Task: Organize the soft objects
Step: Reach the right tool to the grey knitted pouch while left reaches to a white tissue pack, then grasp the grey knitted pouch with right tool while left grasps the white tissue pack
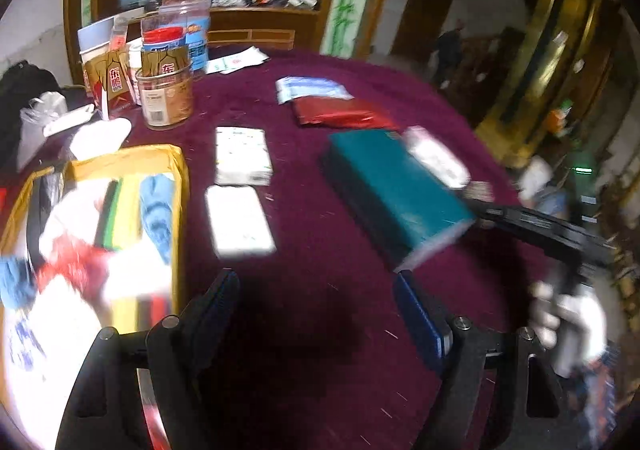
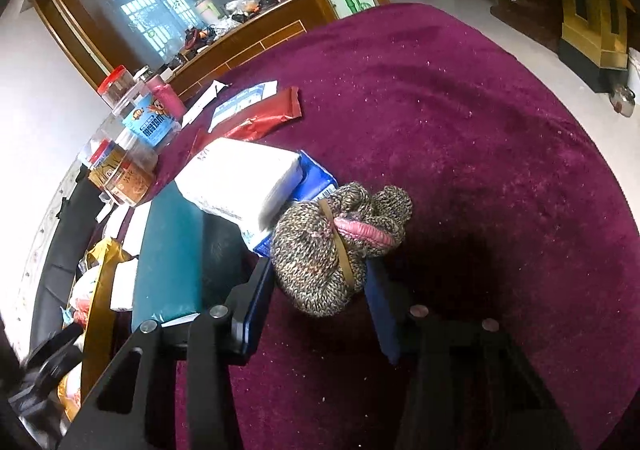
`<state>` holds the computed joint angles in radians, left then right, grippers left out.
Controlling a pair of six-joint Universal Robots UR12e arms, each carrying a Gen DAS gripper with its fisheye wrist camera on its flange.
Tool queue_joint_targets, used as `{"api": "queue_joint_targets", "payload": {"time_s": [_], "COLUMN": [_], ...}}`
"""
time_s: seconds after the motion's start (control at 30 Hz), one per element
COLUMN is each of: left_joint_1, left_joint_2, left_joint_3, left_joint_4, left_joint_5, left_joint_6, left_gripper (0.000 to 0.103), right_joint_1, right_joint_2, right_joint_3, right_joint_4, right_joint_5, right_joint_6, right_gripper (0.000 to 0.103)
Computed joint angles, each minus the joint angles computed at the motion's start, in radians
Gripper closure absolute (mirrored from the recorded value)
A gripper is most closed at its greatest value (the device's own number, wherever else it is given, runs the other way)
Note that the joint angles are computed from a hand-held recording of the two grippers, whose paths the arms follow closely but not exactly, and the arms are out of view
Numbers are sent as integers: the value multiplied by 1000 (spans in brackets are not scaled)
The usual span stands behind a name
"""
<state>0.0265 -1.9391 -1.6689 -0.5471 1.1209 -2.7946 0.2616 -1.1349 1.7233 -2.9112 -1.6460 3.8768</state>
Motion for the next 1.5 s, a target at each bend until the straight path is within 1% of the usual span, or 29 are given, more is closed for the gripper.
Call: {"api": "queue_joint_targets", "payload": {"time_s": [0.07, 0.13, 0.2, 0.3, 0.37, 0.43, 0.47, 0.5, 0.53, 0.57, 0.6, 0.63, 0.67, 0.7, 0.73, 0.77, 0.83, 0.97, 1.03, 1.07, 1.13, 1.17, 1.2, 1.23, 1.3, 1.37, 1.4, 1.43, 1.5], "left_joint_1": [-25, -44, -58, -70, -80, -92, -100, -103, -102, -100, -98, -94, -91, -88, -78, -71, -65, -41, -21, -7, 18, 36, 58, 72, 116, 157, 178, 194, 230], "left_joint_2": [-35, -64, -88, -113, -126, -139, -148, -154, -158, -160, -161, -159, -154, -148, -140, -132, -116, -80, -53, -36, -2, 18, 38, 50, 85, 112, 126, 136, 154], "left_joint_3": [38, 70, 97, 132, 144, 156, 166, 172, 174, 180, 185, 185, 180, 172, 166, 158, 132, 91, 63, 46, 9, -13, -35, -47, -87, -120, -138, -153, -180], "left_joint_4": [4, -15, -31, -56, -48, -38, -49, -57, -44, -53, -63, -70, -66, -54, -67, -69, -35, -44, -61, -68, -68, -65, -63, -62, -53, -46, -40, -35, -18], "left_joint_5": [87, 146, 206, 267, 316, 361, 386, 395, 386, 374, 363, 341, 329, 317, 266, 232, 199, 82, 8, -33, -98, -133, -169, -191, -237, -272, -284, -292, -295], "left_joint_6": [21, 51, 51, 23, 5, 16, 26, 27, 19, 16, 16, 16, 14, 16, 22, 13, 21, 27, 21, 20, 19, 19, 15, 12, 2, -4, -8, -11, -25], "left_gripper": [20, 20, 20, 20, 20, 20, 20, 18, 18, 18, 23, 39, 47, 59, 59, 59, 59, 59, 60, 60, 59, 59, 59, 59, 59, 59, 59, 59, 59], "right_joint_1": [0, 0, 0, -1, -1, -1, -1, -1, -1, -1, -1, 0, 0, 0, 0, 0, 2, 7, 8, 8, 8, 9, 9, 6, 1, 4, 11, 21, 38], "right_joint_2": [0, 1, 1, 1, -1, -1, -1, -1, -2, -3, -4, -4, -4, -4, -5, -6, -7, -7, -8, -7, -7, -7, -7, -7, -7, -6, -4, 2, 16], "right_joint_3": [0, 1, 2, 3, 6, 7, 7, 7, 8, 10, 11, 12, 12, 13, 14, 15, 17, 16, 19, 21, 23, 23, 24, 30, 37, 33, 27, 18, -8], "right_joint_4": [-3, -10, -17, -23, -28, -33, -35, -37, -41, -44, -46, -47, -48, -50, -52, -54, -62, -76, -95, -101, -109, -108, -109, -124, -149, -141, -128, -121, -79], "right_joint_5": [-1, -3, -5, -1, 2, 4, 4, 4, 5, 4, 1, -1, -5, -6, -7, -8, -17, -40, -41, -39, -41, -45, -47, -39, -26, -46, -72, -104, -159], "right_joint_6": [0, -2, -3, -1, -1, -2, -3, -3, -4, -4, -5, -6, -7, -7, -6, -5, -9, -23, -29, -31, -36, -36, -33, -23, -6, -2, -8, -24, -77], "right_gripper": [58, 58, 57, 57, 57, 57, 57, 57, 57, 57, 57, 57, 57, 57, 57, 57, 57, 59, 65, 67, 78, 80, 80, 80, 80, 57, 34, 27, 27]}}
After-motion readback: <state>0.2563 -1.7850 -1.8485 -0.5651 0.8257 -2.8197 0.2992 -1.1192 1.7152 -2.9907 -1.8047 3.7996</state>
